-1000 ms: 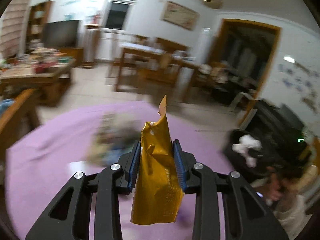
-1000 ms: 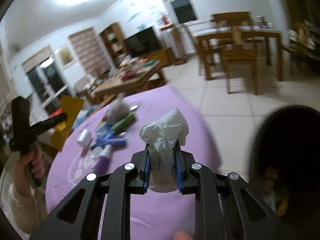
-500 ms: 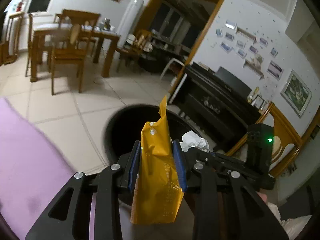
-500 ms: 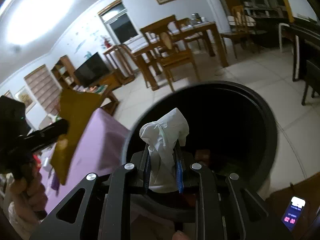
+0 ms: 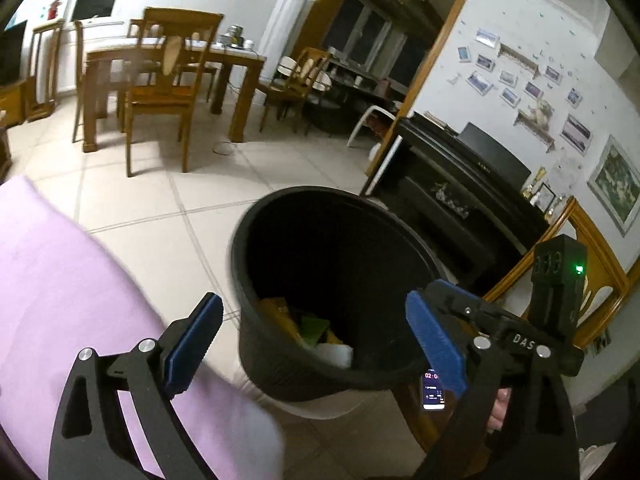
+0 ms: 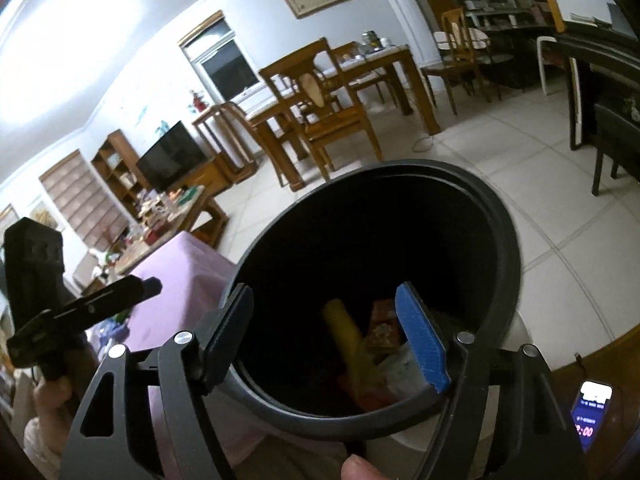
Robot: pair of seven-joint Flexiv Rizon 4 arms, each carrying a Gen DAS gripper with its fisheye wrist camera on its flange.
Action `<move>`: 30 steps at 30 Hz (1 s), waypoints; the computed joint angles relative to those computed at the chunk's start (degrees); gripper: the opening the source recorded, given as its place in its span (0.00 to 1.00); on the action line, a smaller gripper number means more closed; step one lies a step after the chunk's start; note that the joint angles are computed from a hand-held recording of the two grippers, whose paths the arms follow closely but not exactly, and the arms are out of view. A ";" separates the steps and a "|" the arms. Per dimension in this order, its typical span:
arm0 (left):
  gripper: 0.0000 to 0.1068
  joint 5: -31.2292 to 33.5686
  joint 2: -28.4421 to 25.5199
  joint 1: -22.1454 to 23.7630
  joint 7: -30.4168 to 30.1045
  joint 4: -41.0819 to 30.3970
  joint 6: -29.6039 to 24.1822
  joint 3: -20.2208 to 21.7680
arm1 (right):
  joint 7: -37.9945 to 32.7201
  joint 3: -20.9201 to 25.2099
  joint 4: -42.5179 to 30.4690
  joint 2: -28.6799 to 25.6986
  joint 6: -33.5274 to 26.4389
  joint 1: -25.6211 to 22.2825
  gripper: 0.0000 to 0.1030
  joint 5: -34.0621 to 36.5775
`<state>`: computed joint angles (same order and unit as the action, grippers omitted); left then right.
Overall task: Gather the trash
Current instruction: 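Open both tools to drop the gold bag and tissue into the bin, then grasp the white paper roll with the left tool while the right tool grasps the purple tube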
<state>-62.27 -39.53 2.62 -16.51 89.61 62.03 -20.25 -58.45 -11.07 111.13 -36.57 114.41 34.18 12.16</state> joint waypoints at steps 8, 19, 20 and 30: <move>0.86 -16.78 5.34 3.40 12.27 6.74 7.37 0.47 | -0.40 3.36 -8.32 -2.56 -5.75 -0.55 0.72 -8.28; 0.86 -30.07 2.60 3.42 14.14 2.46 22.66 13.55 | -1.98 20.50 -26.16 -10.73 -19.30 -6.31 0.71 -26.98; 0.85 -25.83 1.33 4.52 8.73 2.03 23.34 14.73 | -3.61 23.94 -28.75 -12.16 -21.49 -7.50 0.71 -28.75; 0.52 4.45 -4.71 8.30 -19.54 -3.37 11.45 22.11 | -13.79 31.23 -54.63 -24.36 -47.48 -1.28 0.50 -32.99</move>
